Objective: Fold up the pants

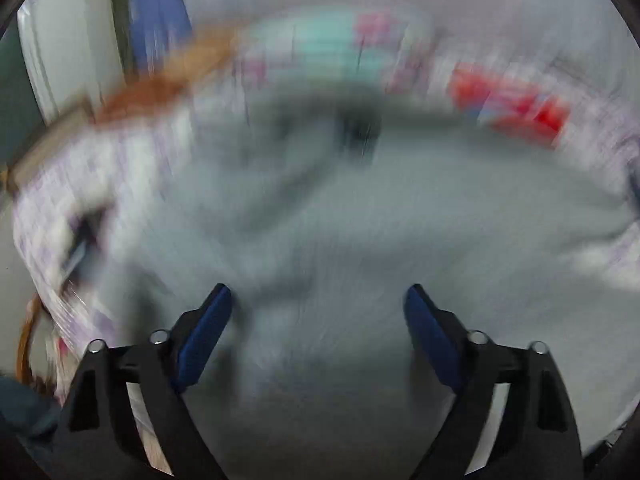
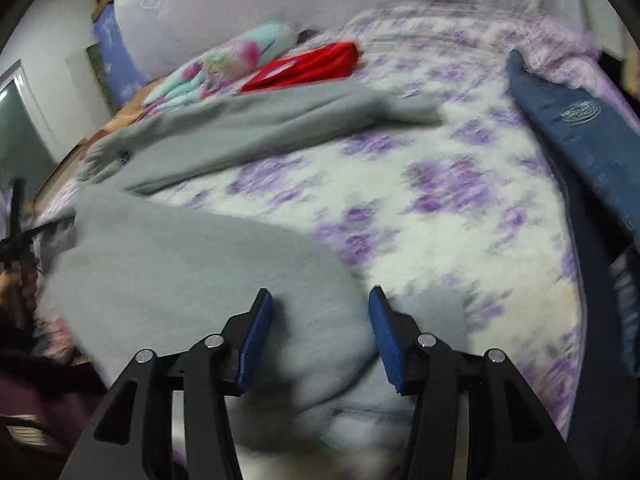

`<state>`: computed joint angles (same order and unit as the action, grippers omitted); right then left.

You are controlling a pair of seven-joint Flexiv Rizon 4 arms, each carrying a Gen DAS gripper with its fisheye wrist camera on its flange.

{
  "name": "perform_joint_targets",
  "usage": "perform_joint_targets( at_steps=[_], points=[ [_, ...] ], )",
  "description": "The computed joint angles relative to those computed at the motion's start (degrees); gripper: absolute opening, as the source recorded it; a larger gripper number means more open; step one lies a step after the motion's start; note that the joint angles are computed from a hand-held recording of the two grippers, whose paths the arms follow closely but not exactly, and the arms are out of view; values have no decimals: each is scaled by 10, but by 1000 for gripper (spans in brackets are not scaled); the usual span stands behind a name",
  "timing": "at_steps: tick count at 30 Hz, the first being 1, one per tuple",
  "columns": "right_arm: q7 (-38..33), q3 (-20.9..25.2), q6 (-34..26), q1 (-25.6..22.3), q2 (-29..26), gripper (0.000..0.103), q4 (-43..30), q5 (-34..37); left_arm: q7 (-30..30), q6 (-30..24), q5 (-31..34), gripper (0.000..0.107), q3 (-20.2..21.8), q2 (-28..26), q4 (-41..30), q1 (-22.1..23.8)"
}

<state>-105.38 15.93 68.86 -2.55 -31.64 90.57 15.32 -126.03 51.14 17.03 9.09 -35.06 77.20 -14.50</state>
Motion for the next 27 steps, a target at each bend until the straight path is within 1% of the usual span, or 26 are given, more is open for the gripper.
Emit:
perform_joint_targets(
  at_steps=[1,2,3,4,5,6,7,8,9,10,11,12,13,14,15,16,17,18,19,21,22,23,24,25,26,27],
  points=[
    [-4,11,-9,-12,2,50,-4,14,-23,29,4,86,-16,2,18,19],
    [3,4,-16,-8,8,50,-1,10,-16,44,5,85,-18,4,26,21],
    [11,-6,-18,0,18,50,6,2,6,28,-10,81,-4,7,20,9],
    [15,-11,-17,5,25,50,10,-3,16,29,-16,81,-9,15,23,12],
    [6,-6,-11,3,34,50,12,0,31,51,-19,81,-16,29,32,17],
    [-5,1,-4,3,34,51,7,5,31,58,-8,82,-9,33,29,9],
    [-37,22,3,-7,36,51,-1,20,26,69,12,84,3,40,25,-3],
    [-51,27,3,-6,35,52,-8,23,28,78,24,90,7,41,18,-7],
    [-57,22,1,3,32,55,-13,16,35,79,27,92,5,33,4,-8],
    [-42,5,-14,20,24,56,-18,-1,46,68,24,92,2,23,-8,-5],
    [-23,-18,-43,39,15,56,-29,-14,61,40,12,92,-5,7,-24,-2],
    [10,-23,-89,42,-5,57,-49,-42,101,9,-36,95,-13,-21,-38,8],
    [4,-21,-98,42,-17,59,-56,-40,105,13,-49,99,-39,-35,-33,32],
    [-23,-24,-69,47,-14,61,-46,-39,87,53,-52,99,-46,-33,-15,43],
    [-13,-33,-78,55,-7,60,-41,-59,107,56,-68,97,-43,-27,-7,41],
    [2,-41,-92,62,-1,60,-46,-70,122,48,-80,97,-46,-19,-7,43],
    [3,-36,-99,59,5,60,-60,-67,140,60,-101,97,-61,-9,6,54],
    [-10,-27,-94,56,8,60,-71,-61,174,96,-141,97,-77,8,28,70],
    [-34,-16,-88,54,10,60,-92,-58,183,113,-146,98,-75,16,32,69],
    [-70,-2,-102,62,-2,62,-145,-60,166,127,-110,98,-34,23,6,50],
    [-79,-1,-110,71,-13,68,-171,-63,162,119,-100,98,-16,19,-16,47],
    [-91,2,-122,84,-33,72,-216,-67,147,102,-90,98,3,11,-40,43],
    [-104,4,-134,99,-57,80,-261,-73,122,72,-86,98,21,-1,-70,42],
    [-113,-1,-140,119,-85,88,-307,-85,109,52,-96,98,21,-13,-90,57],
    [-121,-15,-150,140,-109,91,-346,-92,104,29,-120,98,8,-28,-111,81],
    [-122,-11,-164,152,-142,96,-393,-120,102,11,-132,98,2,-33,-118,94]
  ],
)
